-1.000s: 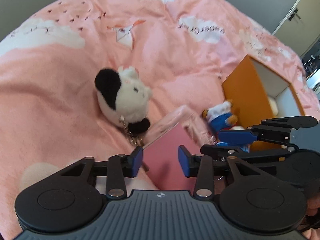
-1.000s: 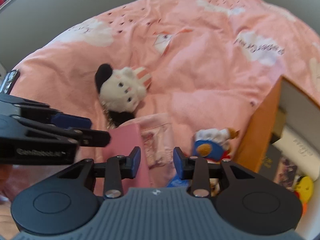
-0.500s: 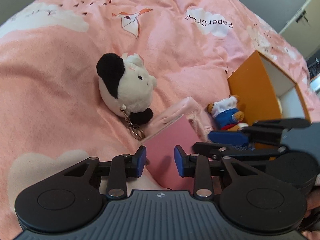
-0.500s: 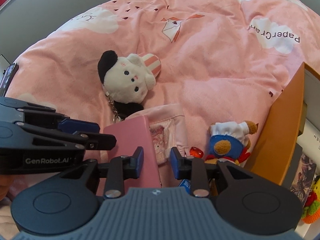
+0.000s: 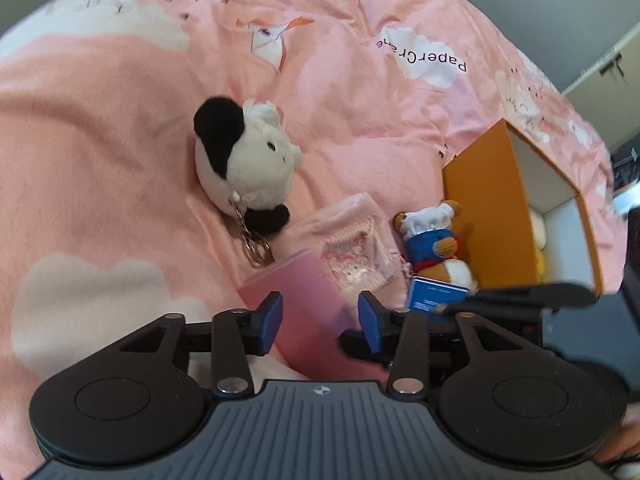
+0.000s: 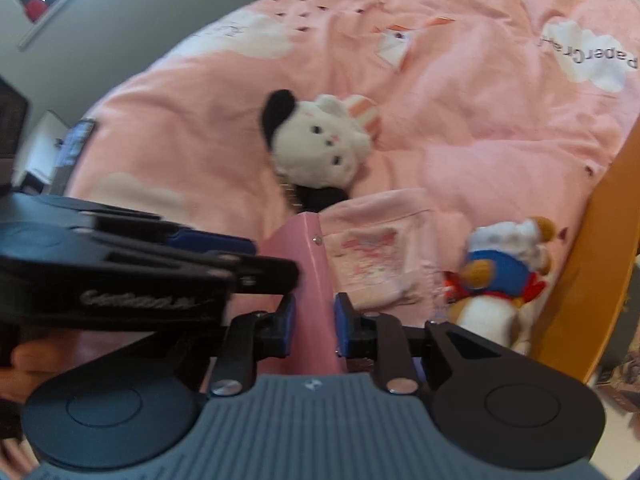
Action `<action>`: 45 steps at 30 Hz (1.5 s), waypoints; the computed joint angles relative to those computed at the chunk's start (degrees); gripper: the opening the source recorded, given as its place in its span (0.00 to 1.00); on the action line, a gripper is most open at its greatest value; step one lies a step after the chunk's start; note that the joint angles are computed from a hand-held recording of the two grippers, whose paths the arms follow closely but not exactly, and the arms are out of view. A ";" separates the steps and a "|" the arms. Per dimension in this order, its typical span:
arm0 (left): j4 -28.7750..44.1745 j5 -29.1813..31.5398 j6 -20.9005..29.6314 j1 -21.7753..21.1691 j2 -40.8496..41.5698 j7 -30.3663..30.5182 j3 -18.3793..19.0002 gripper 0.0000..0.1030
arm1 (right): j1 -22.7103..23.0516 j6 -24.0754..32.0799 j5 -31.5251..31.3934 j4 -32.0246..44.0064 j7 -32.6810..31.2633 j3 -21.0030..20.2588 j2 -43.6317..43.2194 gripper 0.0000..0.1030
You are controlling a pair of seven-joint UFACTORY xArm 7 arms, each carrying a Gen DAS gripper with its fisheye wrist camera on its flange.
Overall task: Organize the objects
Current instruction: 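Grasp the pink cylinder with the left tool while the right tool reaches toward the pink pouch, then grasp the pink pouch with the right tool while the left tool holds the pink cylinder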
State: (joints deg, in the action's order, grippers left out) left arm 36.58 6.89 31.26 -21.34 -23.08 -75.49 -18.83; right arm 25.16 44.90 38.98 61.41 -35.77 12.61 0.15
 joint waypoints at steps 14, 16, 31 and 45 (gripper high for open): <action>2.46 4.56 6.98 -0.42 2.23 -4.10 -1.50 0.39 | 0.88 -3.47 -10.69 -3.67 2.91 0.16 -4.54 0.17; 3.38 6.57 7.23 -0.44 2.83 -3.39 -1.90 0.37 | 0.78 -5.53 -13.03 -3.95 4.32 -0.18 -4.70 0.18; 3.56 13.99 8.33 0.68 3.32 -4.63 -1.71 0.31 | 0.54 -7.69 -28.39 6.19 14.35 0.23 6.93 0.37; 1.72 12.10 7.35 0.58 1.82 -5.63 -2.08 0.31 | 1.56 4.74 -31.53 17.68 13.98 1.04 16.53 0.70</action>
